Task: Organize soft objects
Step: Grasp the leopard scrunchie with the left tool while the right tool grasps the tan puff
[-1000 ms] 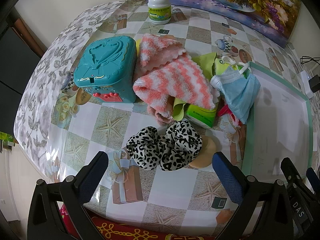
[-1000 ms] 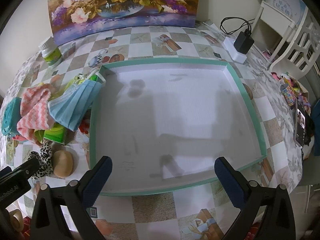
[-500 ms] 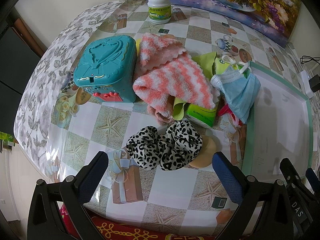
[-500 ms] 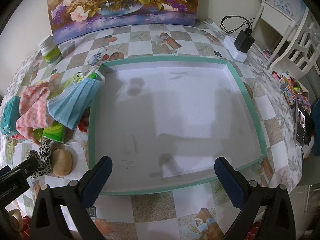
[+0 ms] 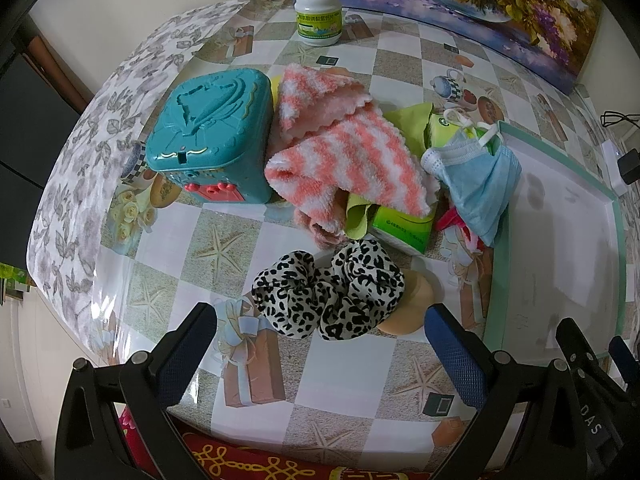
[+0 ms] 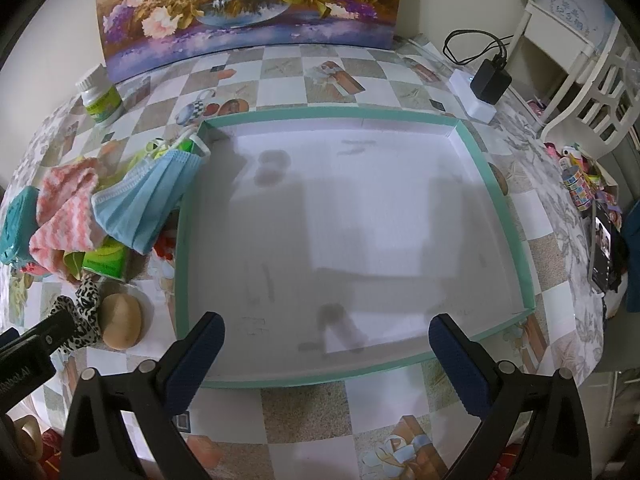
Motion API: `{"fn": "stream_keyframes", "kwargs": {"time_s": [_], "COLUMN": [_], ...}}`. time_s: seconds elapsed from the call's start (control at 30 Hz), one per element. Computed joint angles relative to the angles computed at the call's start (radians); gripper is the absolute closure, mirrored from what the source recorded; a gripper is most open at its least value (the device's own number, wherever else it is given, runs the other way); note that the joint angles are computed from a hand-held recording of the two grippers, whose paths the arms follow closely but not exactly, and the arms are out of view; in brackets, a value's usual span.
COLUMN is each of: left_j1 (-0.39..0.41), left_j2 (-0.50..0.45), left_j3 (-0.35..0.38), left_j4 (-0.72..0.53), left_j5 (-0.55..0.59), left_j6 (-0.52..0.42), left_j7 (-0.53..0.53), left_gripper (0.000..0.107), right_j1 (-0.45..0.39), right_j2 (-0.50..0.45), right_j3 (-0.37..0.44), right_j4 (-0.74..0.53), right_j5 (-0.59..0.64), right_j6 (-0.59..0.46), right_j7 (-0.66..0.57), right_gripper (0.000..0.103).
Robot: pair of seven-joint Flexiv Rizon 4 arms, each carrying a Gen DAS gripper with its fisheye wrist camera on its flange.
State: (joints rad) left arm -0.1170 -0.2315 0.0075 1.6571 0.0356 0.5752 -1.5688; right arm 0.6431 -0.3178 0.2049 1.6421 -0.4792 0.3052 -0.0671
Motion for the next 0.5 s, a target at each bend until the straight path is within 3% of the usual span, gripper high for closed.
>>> {"fn": "stream_keyframes", "kwargs": {"time_s": [0.23,0.5], "left_j1": [0.012,0.055], "left_j2": [-0.006,-0.018], "left_j3": [0.002,0.03], "left_j4": [-0.007,-0.024], "left_j5": [-0.032,-0.044], "left_j6": [-0.014,-0.032], "left_j7": [-0.015,-0.099], "left_gripper": [0.004,0.004], "right_j1": [-0.001,0.013], "right_j2": [-0.001,-0.049], "right_j3": [0.001,0.001], "right_j4": [-0.001,-0.035], "right_j5": [0.003,-0.034], "right_j6": [0.004,0.125], "right_j7": [-0.009,-0.105], "right_gripper": [0.0,0.0]}}
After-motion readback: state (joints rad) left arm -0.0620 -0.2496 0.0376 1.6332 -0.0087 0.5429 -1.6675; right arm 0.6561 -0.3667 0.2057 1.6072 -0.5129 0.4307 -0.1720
